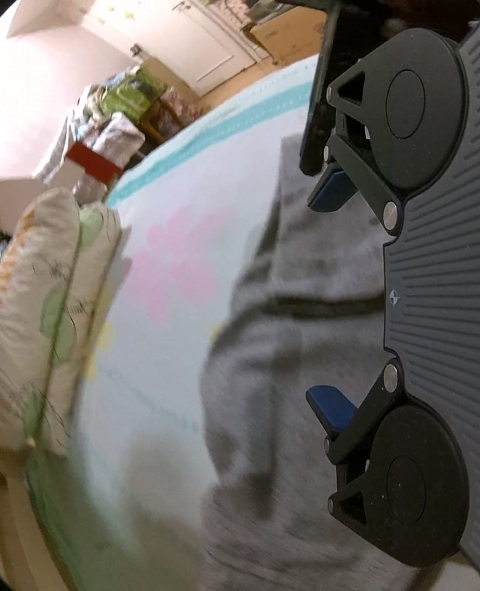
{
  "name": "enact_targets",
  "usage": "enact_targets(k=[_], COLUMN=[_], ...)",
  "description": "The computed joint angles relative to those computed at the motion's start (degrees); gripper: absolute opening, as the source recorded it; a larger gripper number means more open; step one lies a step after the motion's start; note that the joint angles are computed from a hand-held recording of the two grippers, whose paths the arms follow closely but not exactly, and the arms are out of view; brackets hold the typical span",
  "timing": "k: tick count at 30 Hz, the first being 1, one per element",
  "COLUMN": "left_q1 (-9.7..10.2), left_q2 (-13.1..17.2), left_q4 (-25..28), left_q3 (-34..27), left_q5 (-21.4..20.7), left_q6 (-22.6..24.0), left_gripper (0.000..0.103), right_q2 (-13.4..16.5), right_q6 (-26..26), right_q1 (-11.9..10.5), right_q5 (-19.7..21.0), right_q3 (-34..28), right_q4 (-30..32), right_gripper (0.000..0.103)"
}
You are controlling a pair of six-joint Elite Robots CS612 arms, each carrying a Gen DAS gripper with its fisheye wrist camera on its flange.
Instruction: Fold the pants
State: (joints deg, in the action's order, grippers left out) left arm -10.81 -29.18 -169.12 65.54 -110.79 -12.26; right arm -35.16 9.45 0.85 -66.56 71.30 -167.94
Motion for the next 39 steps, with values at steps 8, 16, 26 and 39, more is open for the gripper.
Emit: enact_targets(k=[8,16,26,39], left_q1=[-2.15,-2.39,0.88,4.33], left_q2=[3.16,4.17,6.19,10.18], left_q4=[9.28,14.07,8.91,10.84], left_q3=[-5.11,-5.41,-11.36,-16.96], left_q5=[-1.8,-2.25,5.09,8.52], left_q6=[4.9,8.69,4.18,-3.61], left_gripper=[0.101,0.102,0.102,0.087], right_q2=[-0.36,0.52,0.65,5.99], right_q6=[4.58,10.88,5.38,-7.76], right_q1=[-3.4,-3.9,-2.06,1.5], right_q5=[-8.31,-12.3,-11.46,-0.13], right_q3=[-0.41,-1.93,-2.02,-11.55], right_q4=[7.23,16.07,8.11,9.52], right_gripper=[0.025,0.006,0.017,0.017])
